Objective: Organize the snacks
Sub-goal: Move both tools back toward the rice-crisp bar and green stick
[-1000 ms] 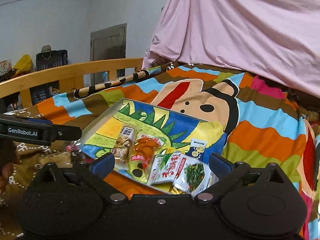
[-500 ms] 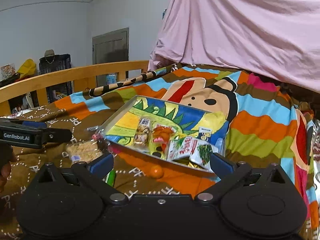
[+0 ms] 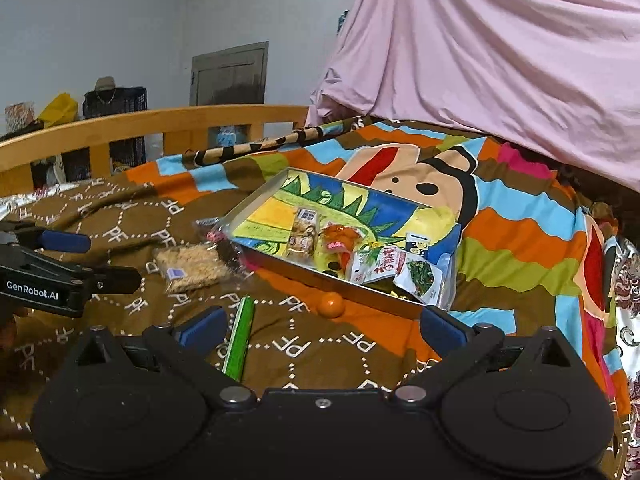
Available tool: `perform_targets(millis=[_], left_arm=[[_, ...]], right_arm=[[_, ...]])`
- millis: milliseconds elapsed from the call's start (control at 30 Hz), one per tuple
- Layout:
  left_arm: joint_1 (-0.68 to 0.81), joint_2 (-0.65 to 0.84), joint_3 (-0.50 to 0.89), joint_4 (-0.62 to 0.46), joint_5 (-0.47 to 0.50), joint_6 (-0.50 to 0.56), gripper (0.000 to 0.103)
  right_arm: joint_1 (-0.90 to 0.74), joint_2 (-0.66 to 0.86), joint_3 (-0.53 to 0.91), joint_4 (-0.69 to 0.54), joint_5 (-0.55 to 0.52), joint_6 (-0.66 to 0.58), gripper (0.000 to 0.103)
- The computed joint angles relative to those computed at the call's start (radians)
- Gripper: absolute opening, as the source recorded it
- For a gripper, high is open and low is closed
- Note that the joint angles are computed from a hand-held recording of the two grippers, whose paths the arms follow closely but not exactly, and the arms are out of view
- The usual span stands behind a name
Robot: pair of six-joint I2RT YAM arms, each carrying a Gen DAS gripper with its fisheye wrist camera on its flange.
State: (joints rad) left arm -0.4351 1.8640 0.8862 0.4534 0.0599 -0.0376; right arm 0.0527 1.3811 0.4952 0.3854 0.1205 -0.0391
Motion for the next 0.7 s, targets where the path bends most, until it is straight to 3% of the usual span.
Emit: perform_targets(millis=[267, 700], left_arm=[[0.032, 0.029, -0.002, 0.017, 0.008, 0.004, 0.102], [0.071, 0.082, 0.035, -0.012, 0.023, 0.027, 0.102]], right_arm=[[0.037, 0.06, -0.006, 0.065, 0.016, -0.015, 0.102], [0.069, 0.15, 0.041, 0.036, 0.011, -0.025, 0.102]])
